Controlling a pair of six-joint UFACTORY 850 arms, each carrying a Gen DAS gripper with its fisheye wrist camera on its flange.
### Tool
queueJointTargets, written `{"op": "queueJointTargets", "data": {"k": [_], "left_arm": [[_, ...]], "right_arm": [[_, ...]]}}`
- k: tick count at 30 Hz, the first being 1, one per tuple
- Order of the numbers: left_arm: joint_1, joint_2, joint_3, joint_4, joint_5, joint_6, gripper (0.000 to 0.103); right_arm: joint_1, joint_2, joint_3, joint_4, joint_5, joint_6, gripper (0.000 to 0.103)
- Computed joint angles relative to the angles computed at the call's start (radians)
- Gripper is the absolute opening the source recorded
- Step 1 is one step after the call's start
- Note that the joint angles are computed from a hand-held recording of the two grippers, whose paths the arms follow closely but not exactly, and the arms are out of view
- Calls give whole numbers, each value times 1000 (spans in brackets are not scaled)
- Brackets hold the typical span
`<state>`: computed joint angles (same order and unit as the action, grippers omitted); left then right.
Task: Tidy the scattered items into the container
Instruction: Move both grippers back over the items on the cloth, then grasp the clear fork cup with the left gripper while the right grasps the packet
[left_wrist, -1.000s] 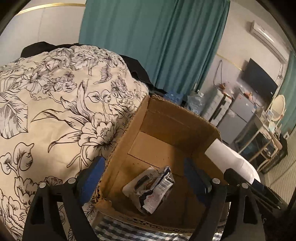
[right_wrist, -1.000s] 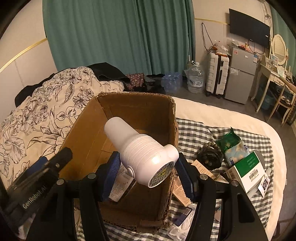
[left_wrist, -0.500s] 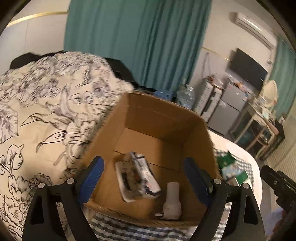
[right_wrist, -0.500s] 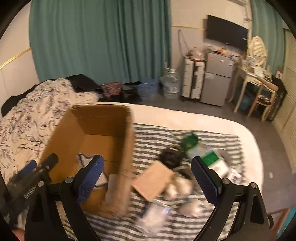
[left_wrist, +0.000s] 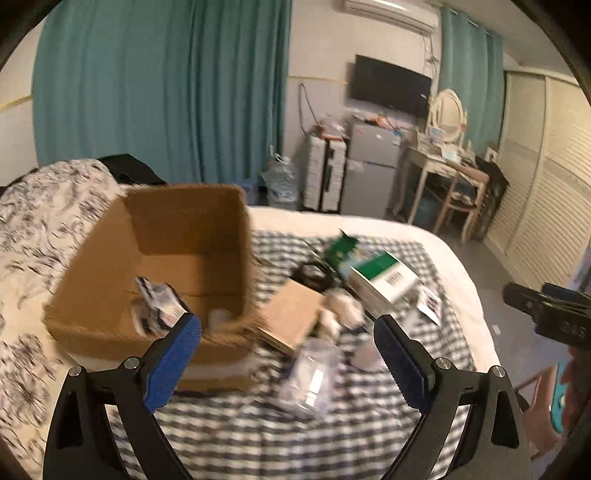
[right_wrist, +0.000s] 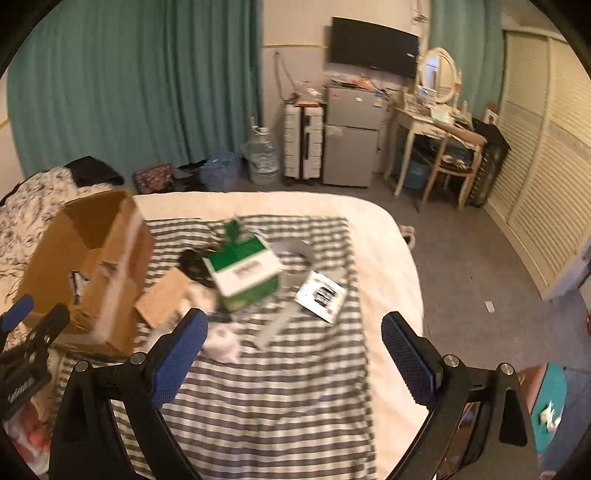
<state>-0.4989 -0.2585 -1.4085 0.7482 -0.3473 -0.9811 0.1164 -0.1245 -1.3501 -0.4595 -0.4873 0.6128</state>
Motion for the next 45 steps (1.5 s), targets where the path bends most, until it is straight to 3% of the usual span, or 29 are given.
{"op": "queueJointTargets", "data": {"k": [3,6,9,13,20,24,28,35,39,41,44,45], "left_arm": [[-24,-26,-15,-69,-4,82,97],[-50,-60,-35,0,-25,66,97],[-56,-99,-59,-86,-37,130,97],[-77,-158,-96,-78,-80,150,97],[-76,-244,-162,-103,-141,176,97],[-65,-278,-191,-123,-160,174,97],[-61,-312,-212,-73,-179,119,97],[-22,-365,-259,-223,-250,173,97],[3,-382,-278,-348,-277,222,97],[7,-381,-273,-371,-270,232,88],[-6,-381,-266,-305,-274,208,82],[-8,-378,-261,-294,-271,202,82]], "right_arm": [[-38,-10,27,32,35,-21,96],[-74,-33,33,145,74,-111,96],[-104,-60,30,248,112,-211,96],[-134,-112,19,367,163,-321,96],[-154,-235,-54,519,175,-467,96],[-143,-280,-79,412,168,-407,96],[-151,-318,-110,462,159,-444,96],[-149,-388,-207,451,117,-441,96],[-139,-416,-236,358,107,-395,96],[-139,-427,-242,353,101,-397,95],[-144,-437,-245,388,99,-429,94],[-143,-440,-247,377,95,-424,89]]}}
